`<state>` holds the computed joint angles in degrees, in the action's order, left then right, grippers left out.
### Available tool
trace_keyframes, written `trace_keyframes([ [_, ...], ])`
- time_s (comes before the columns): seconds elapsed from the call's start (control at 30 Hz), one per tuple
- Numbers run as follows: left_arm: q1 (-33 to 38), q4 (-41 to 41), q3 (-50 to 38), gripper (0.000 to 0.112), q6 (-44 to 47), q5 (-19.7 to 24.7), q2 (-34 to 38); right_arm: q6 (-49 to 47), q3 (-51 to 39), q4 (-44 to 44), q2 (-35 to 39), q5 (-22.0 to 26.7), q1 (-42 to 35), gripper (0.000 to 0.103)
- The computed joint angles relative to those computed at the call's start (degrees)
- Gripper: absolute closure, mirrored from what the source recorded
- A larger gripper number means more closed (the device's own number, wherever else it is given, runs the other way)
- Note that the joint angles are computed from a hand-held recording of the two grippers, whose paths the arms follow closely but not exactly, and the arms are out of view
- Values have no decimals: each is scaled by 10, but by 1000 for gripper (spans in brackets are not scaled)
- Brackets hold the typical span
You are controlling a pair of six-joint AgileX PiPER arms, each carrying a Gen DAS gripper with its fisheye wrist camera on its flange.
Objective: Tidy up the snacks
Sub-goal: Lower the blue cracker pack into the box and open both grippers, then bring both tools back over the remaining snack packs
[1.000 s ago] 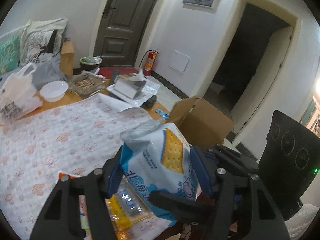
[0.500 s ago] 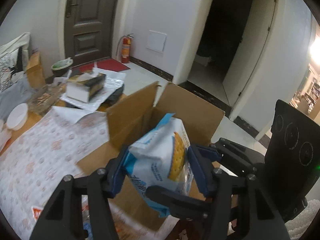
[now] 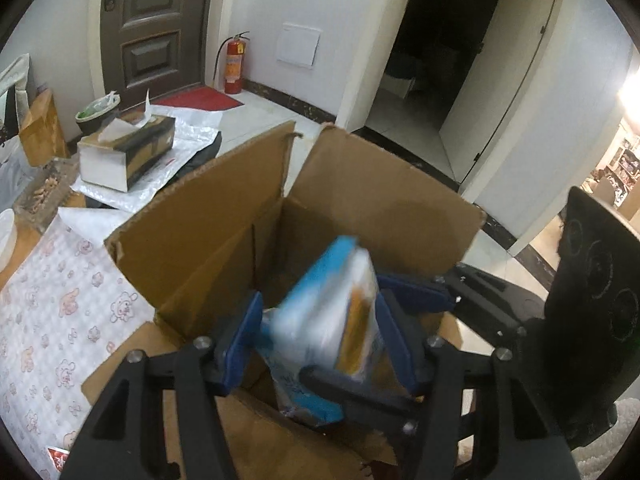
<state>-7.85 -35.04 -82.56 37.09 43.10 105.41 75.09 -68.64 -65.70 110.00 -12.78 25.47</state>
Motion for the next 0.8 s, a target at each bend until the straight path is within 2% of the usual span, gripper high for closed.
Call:
trace_keyframes([
  [0.2, 18, -14, -5, 55, 4, 7, 1, 21, 1, -21, 0, 8, -1, 40],
  [0.43, 69, -65, 81, 51, 63, -10, -88, 7, 10, -1, -24, 26, 33, 40],
  [0.67, 177, -128, 202, 50, 157, -12, -209, -17, 12, 22, -54, 48, 111, 40],
  [0.8, 272, -187, 272, 50, 239, 16, -259, 1, -17, 5, -44, 81, 168, 41],
])
